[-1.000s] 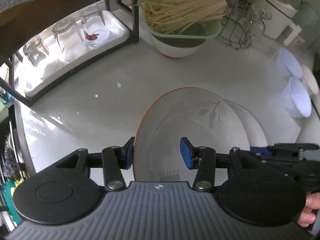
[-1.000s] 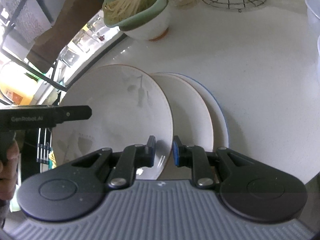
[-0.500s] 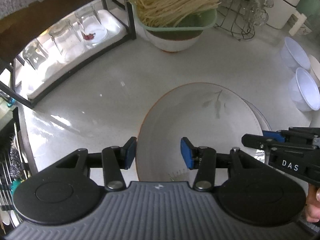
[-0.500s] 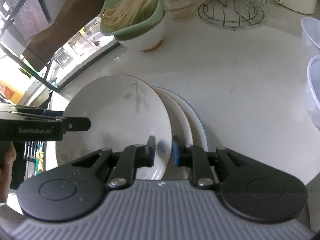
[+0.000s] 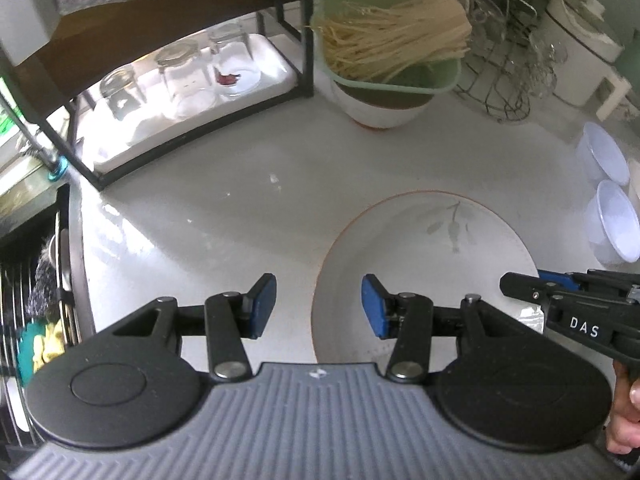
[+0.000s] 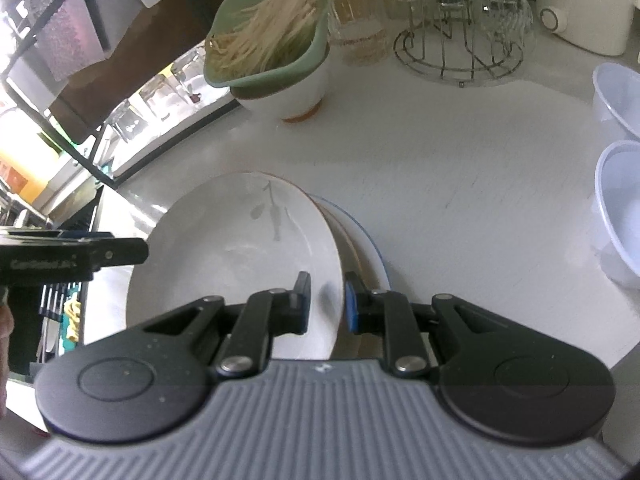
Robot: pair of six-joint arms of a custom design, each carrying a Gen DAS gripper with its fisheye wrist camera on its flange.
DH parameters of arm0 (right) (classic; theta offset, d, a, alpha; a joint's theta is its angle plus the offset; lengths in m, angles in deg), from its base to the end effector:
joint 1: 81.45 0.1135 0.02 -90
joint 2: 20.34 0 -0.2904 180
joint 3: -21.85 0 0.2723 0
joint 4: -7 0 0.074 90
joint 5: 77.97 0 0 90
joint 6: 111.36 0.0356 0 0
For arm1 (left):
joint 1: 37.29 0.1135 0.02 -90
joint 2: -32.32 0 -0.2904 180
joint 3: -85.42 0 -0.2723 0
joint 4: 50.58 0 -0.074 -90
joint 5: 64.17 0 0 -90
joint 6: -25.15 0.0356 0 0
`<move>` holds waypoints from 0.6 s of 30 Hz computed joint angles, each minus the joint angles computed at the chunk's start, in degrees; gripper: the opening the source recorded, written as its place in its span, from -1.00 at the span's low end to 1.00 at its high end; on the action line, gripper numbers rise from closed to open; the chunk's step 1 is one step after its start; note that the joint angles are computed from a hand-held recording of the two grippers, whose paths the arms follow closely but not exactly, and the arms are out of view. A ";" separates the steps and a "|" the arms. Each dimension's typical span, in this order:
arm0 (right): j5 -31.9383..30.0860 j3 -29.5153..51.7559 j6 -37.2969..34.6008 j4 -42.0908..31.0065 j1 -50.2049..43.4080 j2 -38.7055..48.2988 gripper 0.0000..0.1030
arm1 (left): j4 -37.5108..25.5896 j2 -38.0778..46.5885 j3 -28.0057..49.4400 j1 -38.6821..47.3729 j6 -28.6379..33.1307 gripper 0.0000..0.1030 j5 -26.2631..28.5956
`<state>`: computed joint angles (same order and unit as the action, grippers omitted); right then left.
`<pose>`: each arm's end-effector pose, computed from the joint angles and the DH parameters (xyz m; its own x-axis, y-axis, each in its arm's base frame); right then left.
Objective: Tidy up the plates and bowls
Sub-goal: 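Open the left gripper to release the plate on the stack, then move the left gripper away from the plates toward the light blue plastic bowls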
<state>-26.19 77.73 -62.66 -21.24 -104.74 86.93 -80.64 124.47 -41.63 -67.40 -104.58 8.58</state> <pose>0.2792 -0.0962 0.0777 -0.8163 -0.2131 -0.5369 -0.4398 0.8319 0.3384 0.2476 -0.1314 0.1306 -0.8703 -0.2009 -0.4496 -0.2185 0.9757 -0.0131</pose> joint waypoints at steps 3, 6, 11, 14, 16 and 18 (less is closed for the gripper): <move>-0.38 -0.16 -0.50 0.09 -0.47 -0.32 -0.60 | -0.64 -1.26 -0.75 -1.46 -2.56 0.03 -1.03; -0.74 -0.43 -1.01 0.25 -1.00 -0.63 -0.60 | -0.96 -2.43 -1.47 -2.64 -4.67 0.03 -1.52; -1.58 -0.72 -1.33 0.07 -1.96 -1.14 -0.60 | -1.83 -6.66 -4.11 -5.19 -8.26 0.03 -2.65; -1.93 -1.64 -1.97 0.93 -2.56 -1.93 -0.59 | -2.51 -8.81 -5.45 -6.41 -10.91 0.03 -3.01; -1.85 -2.57 -1.59 2.76 -2.90 -2.74 -0.60 | -2.83 -10.11 -6.01 -7.50 -12.92 0.03 -3.87; -3.93 -1.89 -2.58 1.25 -3.76 -2.71 -0.60 | -3.11 -11.14 -6.17 -8.59 -14.88 0.03 -4.72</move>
<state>-30.12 75.84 -65.24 -19.99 -108.49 84.22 -83.76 113.33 -47.80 -75.99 -119.46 3.86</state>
